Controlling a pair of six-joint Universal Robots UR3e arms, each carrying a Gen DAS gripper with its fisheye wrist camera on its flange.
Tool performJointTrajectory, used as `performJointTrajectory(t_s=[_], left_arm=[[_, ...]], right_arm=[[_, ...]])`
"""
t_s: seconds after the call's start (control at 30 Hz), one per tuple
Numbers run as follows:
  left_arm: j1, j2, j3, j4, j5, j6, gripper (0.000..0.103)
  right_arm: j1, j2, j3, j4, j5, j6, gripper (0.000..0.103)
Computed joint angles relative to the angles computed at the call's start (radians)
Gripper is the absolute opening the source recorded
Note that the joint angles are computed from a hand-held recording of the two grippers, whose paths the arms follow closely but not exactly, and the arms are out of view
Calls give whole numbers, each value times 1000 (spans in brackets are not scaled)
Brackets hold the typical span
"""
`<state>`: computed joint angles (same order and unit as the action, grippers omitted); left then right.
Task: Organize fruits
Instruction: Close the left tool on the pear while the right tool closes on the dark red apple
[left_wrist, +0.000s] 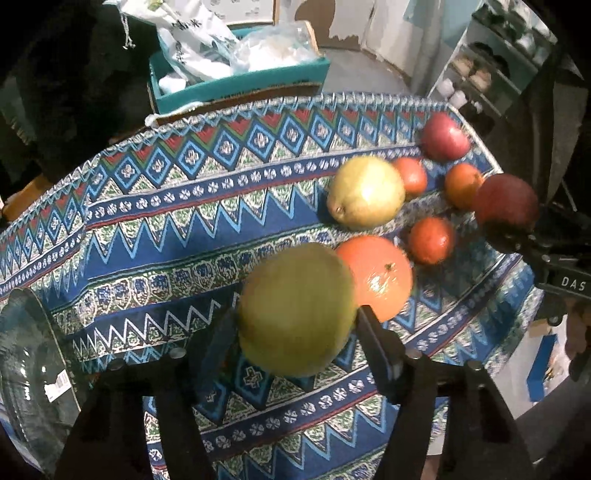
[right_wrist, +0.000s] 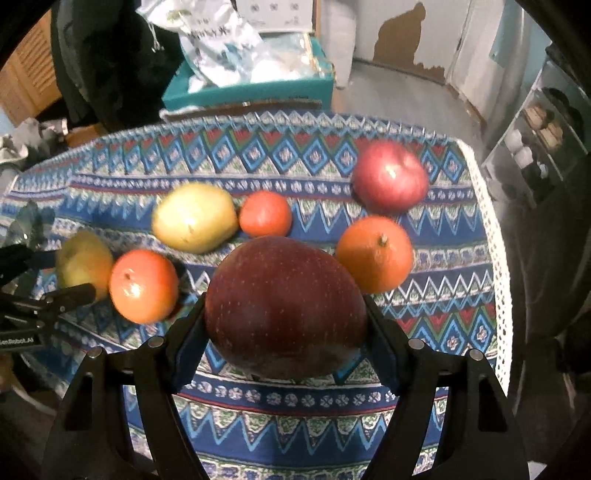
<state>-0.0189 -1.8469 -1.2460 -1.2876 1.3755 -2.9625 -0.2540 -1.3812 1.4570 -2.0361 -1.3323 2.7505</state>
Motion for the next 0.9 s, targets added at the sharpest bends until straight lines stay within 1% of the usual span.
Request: performJointTrajectory(t_s=[0.03, 0.07, 0.1, 0.17, 0.23, 0.3, 0.37, 0.43, 0.47, 0.5, 0.53, 0.6, 0.67, 0.77, 0.83, 0.9], left_arm=[[1, 13, -2, 7, 1, 3, 37], [9, 17, 9, 2, -19, 14, 32], [21, 21, 28, -19, -55, 26, 27], [23, 11, 68, -56, -82, 30, 27], [14, 11, 79, -58, -76, 32, 31], [3, 3, 77, -45, -69, 34, 47], [-5, -16, 90, -51, -60, 30, 51], [0, -35, 102, -83, -70, 34, 58], [1, -34, 95, -90, -78, 35, 65], [5, -31, 83, -98, -93, 39, 69], [7, -27, 69, -100, -102, 45, 70], [-7, -14, 20, -60, -68, 44, 76], [-34, -20, -6, -18, -16, 47, 77], [-55, -51, -3, -1, 26, 41, 77], [-53, -71, 2, -1, 30, 37, 77], [-41, -88, 1, -14, 9, 33, 77]], right_arm=[[-22, -18, 22, -8, 16, -22, 76], [-21, -26, 21, -11, 21, -20, 76], [-20, -31, 16, -10, 28, -20, 76], [-15, -30, -1, 2, 35, -15, 76], [-10, -22, -11, 12, 32, -13, 76], [-1, -17, -16, 16, 30, -14, 76], [7, -18, -16, 16, 29, -20, 76], [4, -23, -10, 20, 35, -24, 76], [4, -19, -16, 27, 38, -23, 76], [2, -22, -11, 28, 41, -24, 76], [1, -19, -13, 28, 42, -24, 76], [1, -12, -19, 31, 41, -24, 76], [1, -5, -24, 35, 41, -20, 76], [1, -3, -24, 33, 47, -21, 76], [0, -4, -21, 33, 50, -24, 76], [-2, -5, -19, 33, 52, -25, 76]])
